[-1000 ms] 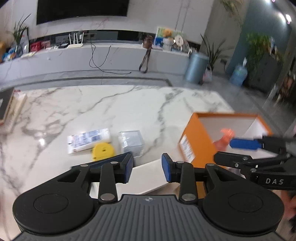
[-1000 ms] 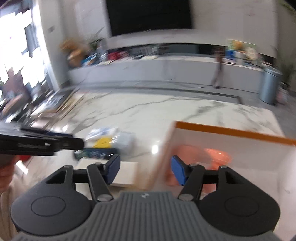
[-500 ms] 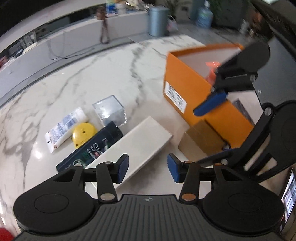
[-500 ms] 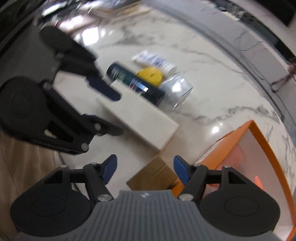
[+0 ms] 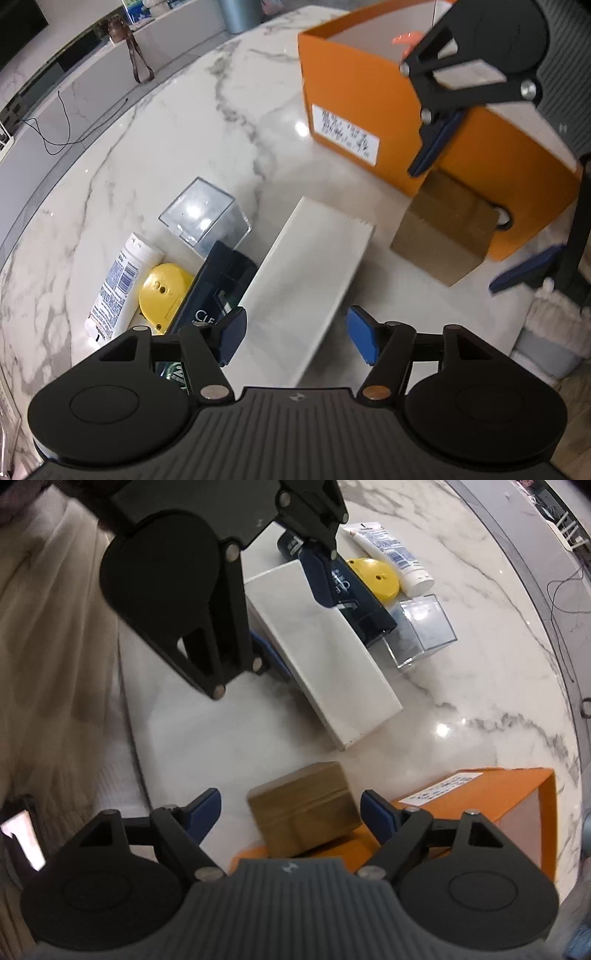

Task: Organize rigid objects
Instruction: 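Move the left tool to the white rectangular box while the right tool approaches the wooden box, then grasp the white rectangular box with the left tool while the right tool grasps the brown wooden box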

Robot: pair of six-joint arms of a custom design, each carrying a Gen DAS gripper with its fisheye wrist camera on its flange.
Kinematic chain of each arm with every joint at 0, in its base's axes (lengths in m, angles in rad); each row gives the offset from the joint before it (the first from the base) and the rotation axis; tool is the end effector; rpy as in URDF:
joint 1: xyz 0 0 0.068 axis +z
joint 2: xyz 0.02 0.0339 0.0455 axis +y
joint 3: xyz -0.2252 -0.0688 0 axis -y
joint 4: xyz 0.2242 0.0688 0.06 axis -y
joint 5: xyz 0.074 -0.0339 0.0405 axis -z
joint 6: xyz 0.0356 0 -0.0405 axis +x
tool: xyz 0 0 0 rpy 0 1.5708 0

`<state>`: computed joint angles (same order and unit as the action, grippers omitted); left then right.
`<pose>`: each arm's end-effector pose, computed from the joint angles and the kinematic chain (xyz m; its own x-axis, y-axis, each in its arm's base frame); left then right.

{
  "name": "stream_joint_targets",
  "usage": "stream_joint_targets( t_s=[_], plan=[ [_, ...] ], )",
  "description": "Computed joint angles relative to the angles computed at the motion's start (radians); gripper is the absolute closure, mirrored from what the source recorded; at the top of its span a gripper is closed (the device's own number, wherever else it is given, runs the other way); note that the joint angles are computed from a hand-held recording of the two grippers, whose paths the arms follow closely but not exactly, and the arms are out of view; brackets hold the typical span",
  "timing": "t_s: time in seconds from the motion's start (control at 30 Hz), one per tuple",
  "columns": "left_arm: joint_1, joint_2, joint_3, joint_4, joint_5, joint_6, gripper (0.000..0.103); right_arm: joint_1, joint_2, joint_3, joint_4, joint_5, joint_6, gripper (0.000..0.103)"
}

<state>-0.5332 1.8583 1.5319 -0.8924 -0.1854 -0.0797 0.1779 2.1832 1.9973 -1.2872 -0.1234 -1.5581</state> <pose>0.3074 -0.1738 0.2121 -0.8412 0.4057 -0.3575 0.3791 0.9139 0.1450 0.3846 0.0736 0.2065 0.1750 -0.9768 -0.1237 -0.9818 -0.1637 -0.0960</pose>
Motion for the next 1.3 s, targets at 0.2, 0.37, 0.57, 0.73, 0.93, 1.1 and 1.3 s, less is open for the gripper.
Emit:
stream_joint_targets(
  t_s=[0.2,0.37,0.57,0.73,0.93,1.1,1.3],
  plan=[
    [0.013,0.042,0.022,-0.004,-0.017,0.074,0.019,0.01,-0.004,-0.024,0.059,0.037,-0.053,0.019],
    [0.009,0.074,0.05,-0.008,-0.021,0.093,0.019,0.014,0.03,0.039,0.001,0.044,-0.11,0.023],
    [0.001,0.1,0.105,-0.086,-0.008,0.071,0.026,0.042,0.007,-0.054,0.08,0.105,-0.13,0.034],
    [0.0,0.083,0.108,-0.148,0.079,0.018,0.027,0.035,0.047,0.01,0.016,0.087,-0.059,0.039],
    [-0.041,0.077,0.076,-0.136,0.058,-0.035,0.028,0.033,0.031,-0.003,-0.023,0.054,-0.026,0.04],
    [-0.022,0.079,0.059,-0.053,0.075,-0.073,0.024,0.03,0.013,-0.019,-0.022,0.05,-0.025,0.038],
    [0.005,0.141,0.092,0.004,0.09,-0.073,0.023,0.025,0.055,0.04,-0.059,0.045,-0.017,0.034]
  ],
)
